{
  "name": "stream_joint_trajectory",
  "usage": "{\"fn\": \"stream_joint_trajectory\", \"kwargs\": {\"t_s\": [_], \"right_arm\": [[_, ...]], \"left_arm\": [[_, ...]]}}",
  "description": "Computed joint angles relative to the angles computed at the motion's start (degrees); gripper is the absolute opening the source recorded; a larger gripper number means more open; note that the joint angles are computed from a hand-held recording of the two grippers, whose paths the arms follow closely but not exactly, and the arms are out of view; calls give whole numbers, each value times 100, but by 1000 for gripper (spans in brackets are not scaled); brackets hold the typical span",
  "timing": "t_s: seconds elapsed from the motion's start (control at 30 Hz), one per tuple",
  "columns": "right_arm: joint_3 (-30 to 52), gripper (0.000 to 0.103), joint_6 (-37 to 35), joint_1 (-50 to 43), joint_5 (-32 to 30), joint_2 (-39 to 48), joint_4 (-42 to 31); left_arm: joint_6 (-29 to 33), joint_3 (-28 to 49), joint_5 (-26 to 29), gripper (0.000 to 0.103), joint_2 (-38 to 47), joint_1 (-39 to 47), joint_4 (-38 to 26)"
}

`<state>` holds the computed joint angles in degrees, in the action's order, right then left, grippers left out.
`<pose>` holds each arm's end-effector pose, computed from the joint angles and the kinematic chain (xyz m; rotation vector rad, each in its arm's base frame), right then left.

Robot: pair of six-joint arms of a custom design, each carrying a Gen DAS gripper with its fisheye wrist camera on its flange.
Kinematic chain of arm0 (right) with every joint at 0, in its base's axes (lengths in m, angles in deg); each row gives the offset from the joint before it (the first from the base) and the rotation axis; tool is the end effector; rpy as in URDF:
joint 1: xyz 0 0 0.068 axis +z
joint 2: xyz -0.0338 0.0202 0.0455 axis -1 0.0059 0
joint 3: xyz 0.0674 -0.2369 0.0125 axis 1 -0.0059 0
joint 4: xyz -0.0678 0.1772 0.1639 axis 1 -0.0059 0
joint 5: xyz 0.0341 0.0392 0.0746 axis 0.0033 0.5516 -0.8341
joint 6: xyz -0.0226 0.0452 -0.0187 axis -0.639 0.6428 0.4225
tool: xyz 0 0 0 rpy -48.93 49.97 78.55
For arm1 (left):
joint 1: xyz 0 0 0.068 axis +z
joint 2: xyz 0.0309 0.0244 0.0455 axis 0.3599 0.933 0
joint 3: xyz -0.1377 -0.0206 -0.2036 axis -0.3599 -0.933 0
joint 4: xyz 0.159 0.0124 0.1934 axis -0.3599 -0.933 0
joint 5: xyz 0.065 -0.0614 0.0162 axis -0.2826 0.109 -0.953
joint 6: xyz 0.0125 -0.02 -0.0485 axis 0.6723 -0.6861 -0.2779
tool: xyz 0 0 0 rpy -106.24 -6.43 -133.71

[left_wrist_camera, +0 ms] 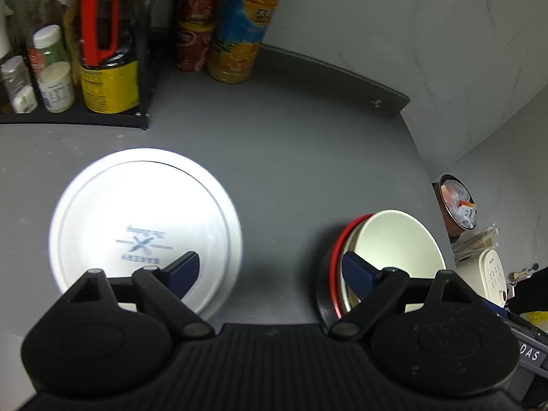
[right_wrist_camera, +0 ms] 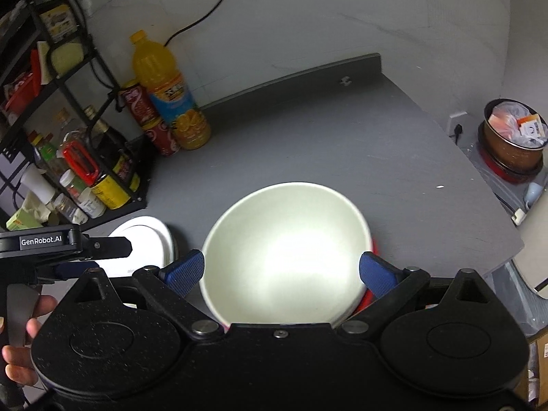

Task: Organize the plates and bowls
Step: 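Withdraw both grippers from the plate stack, then move both grippers to the rim of the red bowl holding cream bowls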

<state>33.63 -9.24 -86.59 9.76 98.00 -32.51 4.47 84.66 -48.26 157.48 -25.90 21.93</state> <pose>0.3350 0.0360 0.1638 -0.6390 2.4764 0.6022 0.2292 -0.2239 0.1687 -0.9458 2.4138 -0.2171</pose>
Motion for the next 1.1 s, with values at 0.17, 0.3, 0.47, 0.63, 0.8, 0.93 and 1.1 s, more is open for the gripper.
{"fn": "stream_joint_trajectory", "kwargs": {"t_s": [0.17, 0.3, 0.47, 0.63, 0.8, 0.93, 1.1], "right_arm": [[337, 97, -82, -205, -92, 356, -185], [512, 97, -106, -331, -116, 611, -230], [753, 95, -144, -424, -65, 970, -323], [1013, 90, -176, -551, -91, 1368, -455], [1244, 80, -41, -609, -164, 1842, -519], [1378, 72, 88, -613, -112, 2162, -582], [1511, 66, 179, -629, -268, 2393, -657]], "left_arm": [[204, 401, 0, 89, 451, 23, 78], [272, 747, 65, 89, 865, 49, 89], [265, 1042, 116, 88, 1270, 27, 233], [245, 1468, 195, 86, 1747, -9, 264], [99, 1788, 318, 86, 2255, -6, 423], [-52, 1936, 434, 81, 2558, 23, 537], [-138, 1990, 614, 68, 2810, 21, 770]]}}
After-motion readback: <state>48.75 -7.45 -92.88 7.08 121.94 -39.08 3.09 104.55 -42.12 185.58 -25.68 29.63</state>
